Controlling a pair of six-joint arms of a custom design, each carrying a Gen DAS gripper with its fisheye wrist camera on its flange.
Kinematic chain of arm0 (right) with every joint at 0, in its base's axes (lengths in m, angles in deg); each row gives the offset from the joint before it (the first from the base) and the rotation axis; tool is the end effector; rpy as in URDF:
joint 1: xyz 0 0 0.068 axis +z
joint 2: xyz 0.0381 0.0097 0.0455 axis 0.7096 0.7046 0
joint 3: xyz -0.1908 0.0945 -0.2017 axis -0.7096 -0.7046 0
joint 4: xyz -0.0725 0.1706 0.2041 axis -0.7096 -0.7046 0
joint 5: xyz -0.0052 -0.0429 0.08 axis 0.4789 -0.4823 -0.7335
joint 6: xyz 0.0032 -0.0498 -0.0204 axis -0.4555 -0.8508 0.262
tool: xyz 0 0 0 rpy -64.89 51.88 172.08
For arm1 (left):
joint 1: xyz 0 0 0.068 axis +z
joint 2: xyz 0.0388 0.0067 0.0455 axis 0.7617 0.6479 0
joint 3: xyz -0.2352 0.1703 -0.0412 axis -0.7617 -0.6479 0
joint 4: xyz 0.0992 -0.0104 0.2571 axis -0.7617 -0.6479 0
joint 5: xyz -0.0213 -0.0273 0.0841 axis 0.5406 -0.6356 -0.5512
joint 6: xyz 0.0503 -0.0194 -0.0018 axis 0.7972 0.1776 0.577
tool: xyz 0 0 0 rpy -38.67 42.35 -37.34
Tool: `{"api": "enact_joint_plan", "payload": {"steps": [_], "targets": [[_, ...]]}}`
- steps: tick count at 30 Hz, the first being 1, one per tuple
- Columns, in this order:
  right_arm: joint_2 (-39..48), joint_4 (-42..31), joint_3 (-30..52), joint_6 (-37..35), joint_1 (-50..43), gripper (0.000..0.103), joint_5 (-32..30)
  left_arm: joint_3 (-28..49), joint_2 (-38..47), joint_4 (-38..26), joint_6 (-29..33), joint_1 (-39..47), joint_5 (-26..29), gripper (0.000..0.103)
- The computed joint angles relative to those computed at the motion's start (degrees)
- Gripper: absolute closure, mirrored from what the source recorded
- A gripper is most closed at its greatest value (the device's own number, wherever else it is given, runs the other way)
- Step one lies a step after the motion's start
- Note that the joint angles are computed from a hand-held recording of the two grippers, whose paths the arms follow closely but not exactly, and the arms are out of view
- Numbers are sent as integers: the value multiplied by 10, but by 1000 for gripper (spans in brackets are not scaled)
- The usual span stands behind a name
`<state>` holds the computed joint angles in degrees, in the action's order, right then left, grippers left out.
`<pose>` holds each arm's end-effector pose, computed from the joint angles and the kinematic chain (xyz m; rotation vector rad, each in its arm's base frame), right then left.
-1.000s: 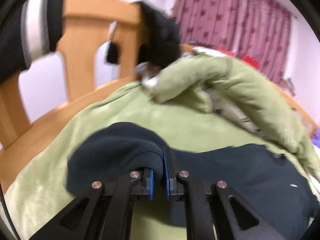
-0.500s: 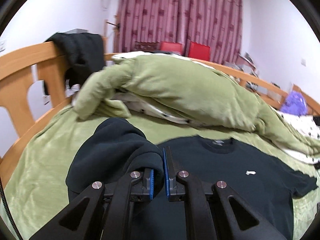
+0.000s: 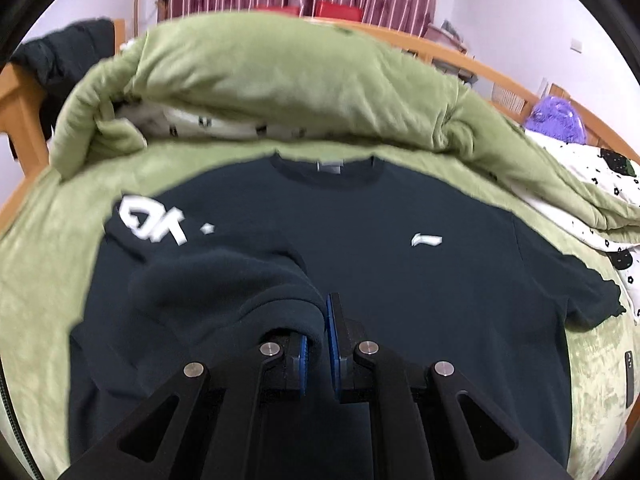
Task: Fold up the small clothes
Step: 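Carry the sleeve across the shirt body with the left tool and release, then move the right tool to the other sleeve cuff and close on it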
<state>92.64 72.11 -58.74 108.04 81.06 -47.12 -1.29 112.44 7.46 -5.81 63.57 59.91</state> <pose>0.1394 0.0854 0.1635 0.1240 2.1733 0.2913 0.3574 0.0802 0.1375 -0.0337 2.4090 -0.1203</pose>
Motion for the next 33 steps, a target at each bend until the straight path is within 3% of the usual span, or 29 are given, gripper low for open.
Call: {"api": "enact_joint_plan", "payload": {"steps": [10, 11, 13, 14, 15, 21, 23, 27, 30, 33], "targets": [[32, 11, 15, 4, 37, 15, 16, -24, -30, -49, 25, 47, 71, 76], [41, 13, 19, 9, 48, 15, 22, -28, -38, -52, 30, 54, 77, 71], [64, 22, 31, 15, 69, 15, 32, -40, -62, -55, 39, 80, 94, 50], [87, 29, 41, 19, 89, 15, 44, -53, -78, -47, 39, 96, 102, 33], [102, 33, 48, 19, 101, 15, 54, -58, -86, -41, 39, 109, 110, 30], [213, 70, 97, 25, 191, 18, 109, -75, -111, -35, 84, 228, 165, 30], [247, 73, 115, 30, 213, 29, 131, -74, -98, -30, 104, 268, 169, 30], [304, 81, 146, 25, 234, 37, 141, -61, -47, -15, 160, 334, 174, 30], [354, 111, 163, 11, 249, 54, 150, -43, -6, -10, 196, 367, 174, 32], [409, 131, 195, -9, 251, 57, 136, -5, 38, -30, 218, 388, 181, 32]]}}
